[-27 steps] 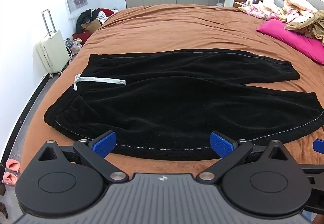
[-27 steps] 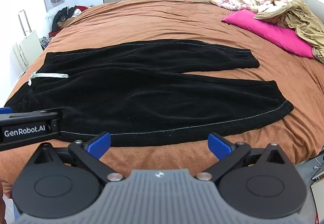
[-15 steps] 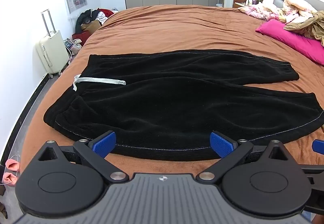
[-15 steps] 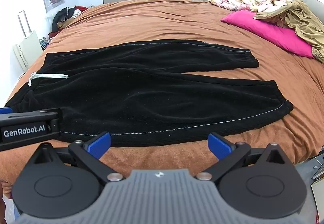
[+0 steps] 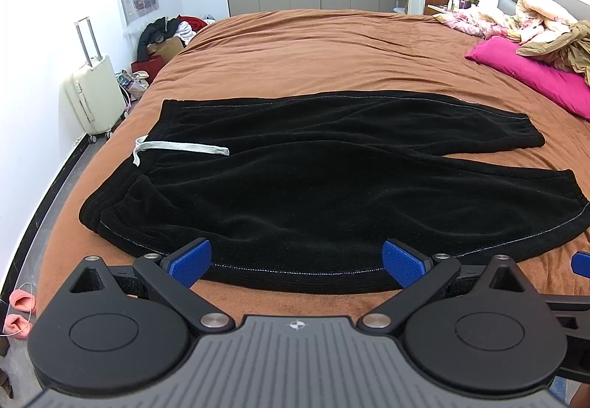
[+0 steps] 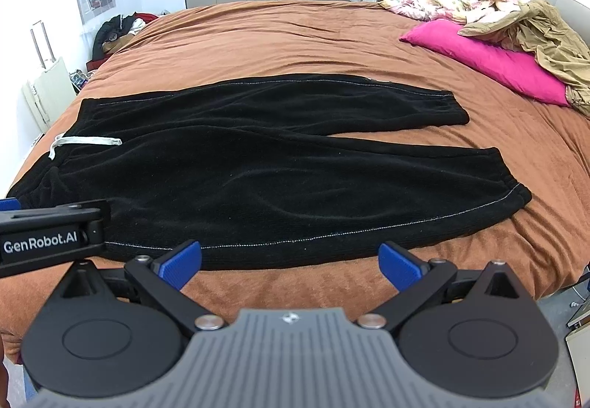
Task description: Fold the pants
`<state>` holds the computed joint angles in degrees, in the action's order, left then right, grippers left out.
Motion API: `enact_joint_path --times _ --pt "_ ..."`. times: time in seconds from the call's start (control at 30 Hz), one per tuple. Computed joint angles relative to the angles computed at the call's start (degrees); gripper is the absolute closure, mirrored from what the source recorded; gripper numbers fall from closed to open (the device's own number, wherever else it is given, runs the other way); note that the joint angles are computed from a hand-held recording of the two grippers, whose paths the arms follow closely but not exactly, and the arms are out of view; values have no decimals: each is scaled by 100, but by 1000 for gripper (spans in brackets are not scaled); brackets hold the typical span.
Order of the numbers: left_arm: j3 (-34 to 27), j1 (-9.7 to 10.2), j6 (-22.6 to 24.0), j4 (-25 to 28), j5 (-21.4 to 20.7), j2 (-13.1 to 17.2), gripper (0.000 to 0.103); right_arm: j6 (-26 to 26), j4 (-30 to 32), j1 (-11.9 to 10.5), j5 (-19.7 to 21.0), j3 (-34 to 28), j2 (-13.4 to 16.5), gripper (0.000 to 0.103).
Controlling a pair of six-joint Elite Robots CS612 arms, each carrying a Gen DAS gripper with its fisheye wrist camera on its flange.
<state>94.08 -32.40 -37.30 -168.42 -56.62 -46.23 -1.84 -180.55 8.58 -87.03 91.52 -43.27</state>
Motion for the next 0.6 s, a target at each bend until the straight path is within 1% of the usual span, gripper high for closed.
enact_joint_path --times 0.17,0.47,0.6 --pt "71 12 34 -99 -15 -26 0 1 5 0 -2 -13 6 5" --pt "14 11 42 -88 -9 2 0 -6 -67 12 -17 21 -18 5" --pt "66 13 23 -93 -19 -34 0 -8 -65 11 -14 20 -22 5"
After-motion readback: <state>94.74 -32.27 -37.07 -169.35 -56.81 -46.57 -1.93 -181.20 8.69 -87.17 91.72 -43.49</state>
